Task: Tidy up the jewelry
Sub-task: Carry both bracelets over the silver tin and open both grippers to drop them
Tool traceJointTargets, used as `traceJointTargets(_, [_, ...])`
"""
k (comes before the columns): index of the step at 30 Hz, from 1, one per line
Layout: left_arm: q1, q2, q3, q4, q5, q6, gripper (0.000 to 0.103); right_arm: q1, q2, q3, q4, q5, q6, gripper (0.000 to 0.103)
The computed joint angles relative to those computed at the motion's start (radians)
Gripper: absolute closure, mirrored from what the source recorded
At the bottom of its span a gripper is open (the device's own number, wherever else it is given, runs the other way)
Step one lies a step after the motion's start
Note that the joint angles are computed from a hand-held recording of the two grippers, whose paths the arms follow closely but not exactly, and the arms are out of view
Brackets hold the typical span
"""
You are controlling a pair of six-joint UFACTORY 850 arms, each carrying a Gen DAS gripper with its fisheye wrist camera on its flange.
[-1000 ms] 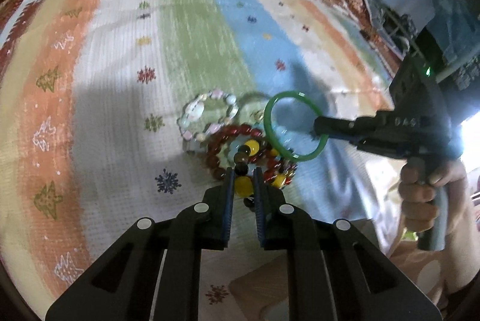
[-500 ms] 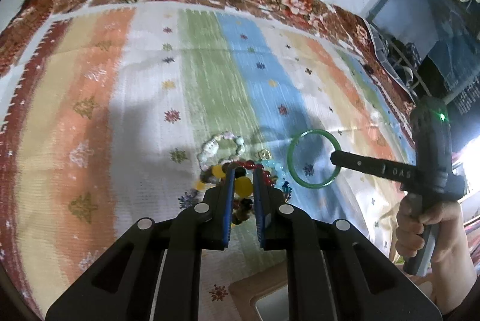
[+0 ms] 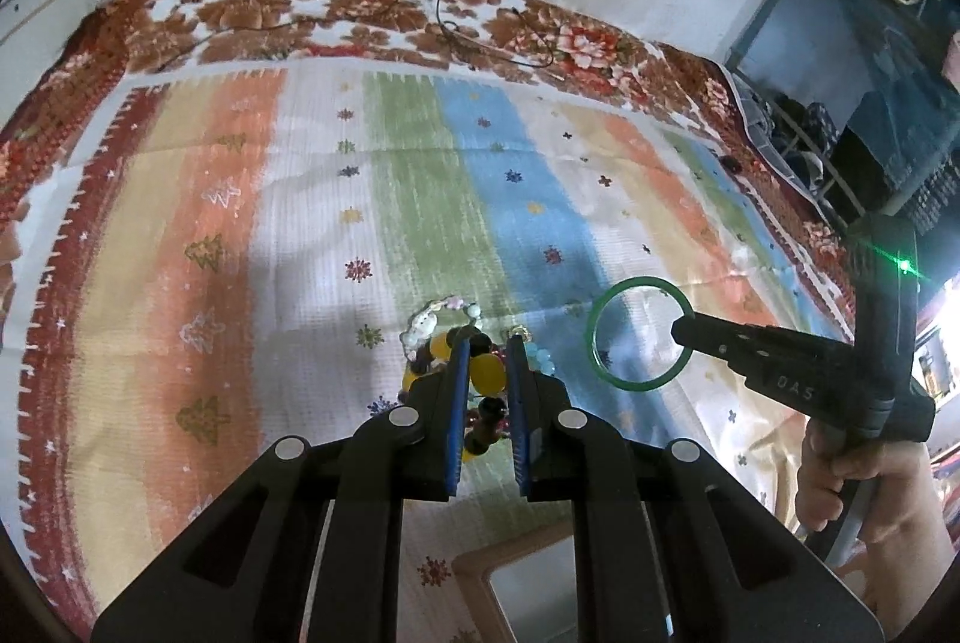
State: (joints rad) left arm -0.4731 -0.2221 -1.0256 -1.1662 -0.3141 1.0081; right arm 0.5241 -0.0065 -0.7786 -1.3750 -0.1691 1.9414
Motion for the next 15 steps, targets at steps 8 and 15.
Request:
traceJointTargets(8, [-0.020, 0.064, 0.047, -0.033, 0.020, 0.020, 0.091, 0.073, 0.038, 0.008, 0.011, -0.101, -0.023, 0.091])
traceJointTargets(15, [-0.052, 0.126, 0.097, -0.059, 0.052, 0.032, 0.091, 0.136, 0.087, 0.041, -0.013, -0.161, 0.012, 0.091])
